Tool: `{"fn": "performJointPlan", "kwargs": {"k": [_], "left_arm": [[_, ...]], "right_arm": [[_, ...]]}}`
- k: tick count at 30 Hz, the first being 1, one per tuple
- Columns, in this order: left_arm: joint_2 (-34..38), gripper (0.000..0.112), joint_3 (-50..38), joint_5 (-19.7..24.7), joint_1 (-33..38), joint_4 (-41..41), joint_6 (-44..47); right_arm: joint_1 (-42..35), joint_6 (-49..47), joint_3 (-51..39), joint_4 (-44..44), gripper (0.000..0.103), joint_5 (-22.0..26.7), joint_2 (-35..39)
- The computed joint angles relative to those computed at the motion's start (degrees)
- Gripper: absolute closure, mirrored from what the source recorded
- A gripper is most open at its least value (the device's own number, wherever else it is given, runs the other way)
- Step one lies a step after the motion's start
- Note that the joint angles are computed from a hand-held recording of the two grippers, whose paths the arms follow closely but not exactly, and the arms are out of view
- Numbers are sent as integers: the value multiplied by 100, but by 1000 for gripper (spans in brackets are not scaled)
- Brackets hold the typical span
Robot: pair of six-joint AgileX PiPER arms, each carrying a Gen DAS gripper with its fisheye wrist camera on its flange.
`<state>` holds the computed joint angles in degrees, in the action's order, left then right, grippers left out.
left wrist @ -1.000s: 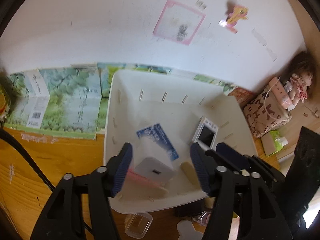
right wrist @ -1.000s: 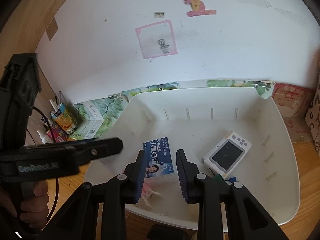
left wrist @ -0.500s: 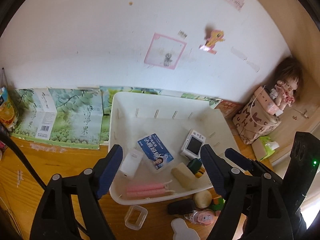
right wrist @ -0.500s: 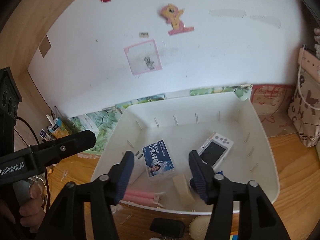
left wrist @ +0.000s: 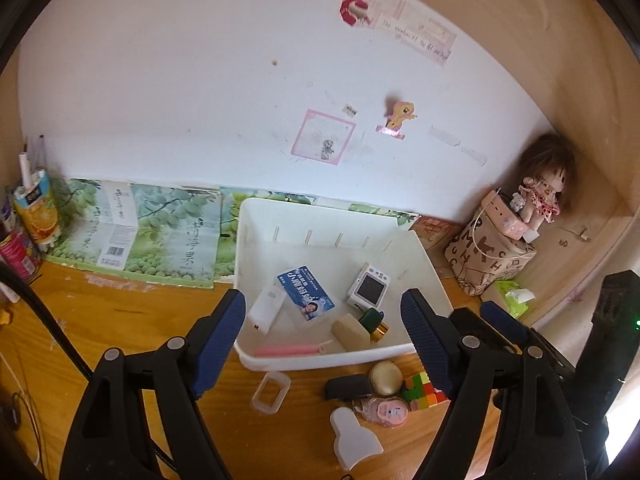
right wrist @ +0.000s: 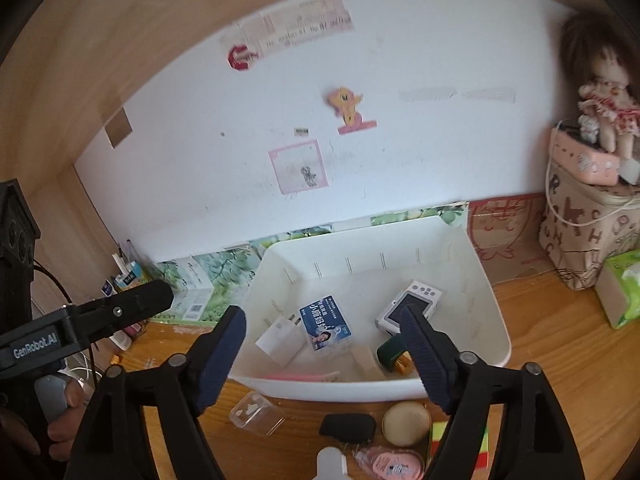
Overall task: Organize rigid objects
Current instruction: 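Withdraw both grippers from the bin back over the remaining desk items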
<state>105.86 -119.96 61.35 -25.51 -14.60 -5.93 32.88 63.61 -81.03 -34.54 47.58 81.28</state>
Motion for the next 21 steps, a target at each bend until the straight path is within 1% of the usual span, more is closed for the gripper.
{"fn": "performJointPlan", "kwargs": {"k": [4,10,14,18,21], "left_arm": [[-637,29,976,-414,-43,58,9],[-1182,28,1781,-476,-116,204,-264],[-1473,28,2223,-605,-158,310,-376],[-1561,28,2377,-450,-211,416,-477],[-1657,28,2592,-482,-276,493,-689]], "right_arm": [[549,615,170,-524,22,384,-195],[1319,1360,554,-971,22,987,-503],[1744,1838,866,-1191,22,1237,-701],[1963,2093,1109,-1152,22,1448,-852],[2064,2304,1401,-1099,22,1480,-1011]]}}
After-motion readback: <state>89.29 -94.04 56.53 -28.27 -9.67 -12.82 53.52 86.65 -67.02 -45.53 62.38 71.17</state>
